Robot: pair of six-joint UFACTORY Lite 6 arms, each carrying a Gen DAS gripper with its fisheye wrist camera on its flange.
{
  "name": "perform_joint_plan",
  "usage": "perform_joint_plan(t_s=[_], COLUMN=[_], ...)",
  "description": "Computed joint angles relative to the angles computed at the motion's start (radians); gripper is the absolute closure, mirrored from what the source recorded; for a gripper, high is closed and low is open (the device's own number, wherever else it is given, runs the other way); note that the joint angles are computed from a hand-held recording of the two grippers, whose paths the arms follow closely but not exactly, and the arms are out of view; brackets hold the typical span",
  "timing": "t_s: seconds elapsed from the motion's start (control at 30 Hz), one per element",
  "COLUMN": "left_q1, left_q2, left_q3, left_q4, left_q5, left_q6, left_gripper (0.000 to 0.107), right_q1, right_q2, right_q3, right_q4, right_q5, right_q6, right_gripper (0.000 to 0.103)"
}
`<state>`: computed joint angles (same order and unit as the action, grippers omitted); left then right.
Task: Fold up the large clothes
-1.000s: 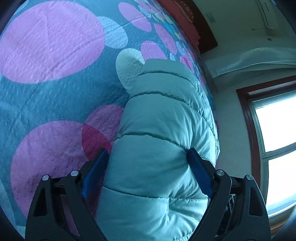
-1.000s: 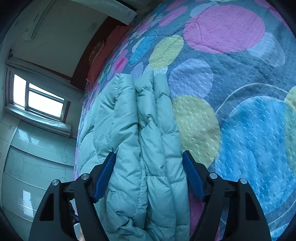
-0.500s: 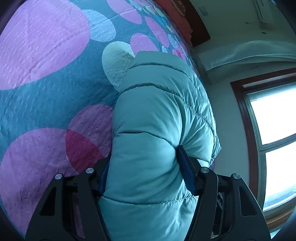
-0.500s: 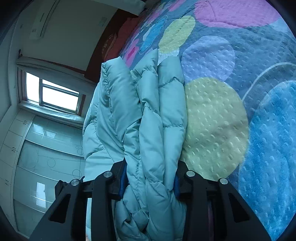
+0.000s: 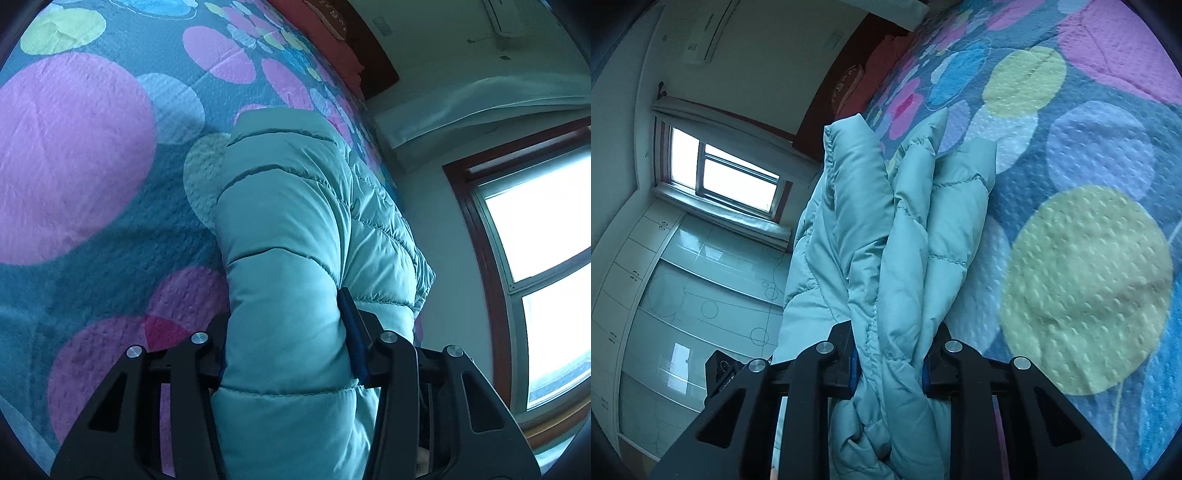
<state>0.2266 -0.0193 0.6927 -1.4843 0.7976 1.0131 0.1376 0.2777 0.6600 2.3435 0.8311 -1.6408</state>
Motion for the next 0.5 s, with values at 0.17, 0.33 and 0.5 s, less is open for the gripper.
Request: perform_joint_plan(t_s=[0.17,0.33,0.5], left_q1=[0.114,0.239,0.306], left_q2=[0.016,0.092,0.172], left_q3=[0.064,0.119,0.132], left_q4=[0.068,0.119,0.124], left_q5=[0.039,0.064,0.082], left_q6=[-0.007,0.018,0.073], left_gripper=[0.061,0.061,0.061], right_q1=[0.092,0.147,0.164], right_q2=[0.153,0.321,0.407], right_q3=[0.205,0.408,0.492], right_q4=[0.02,-0.016,-0.04], right_q5=[-0.024,-0.04,-0.06], right_q6=[0.029,0.09,0.115], right_gripper=[0.08,0.08,0.08])
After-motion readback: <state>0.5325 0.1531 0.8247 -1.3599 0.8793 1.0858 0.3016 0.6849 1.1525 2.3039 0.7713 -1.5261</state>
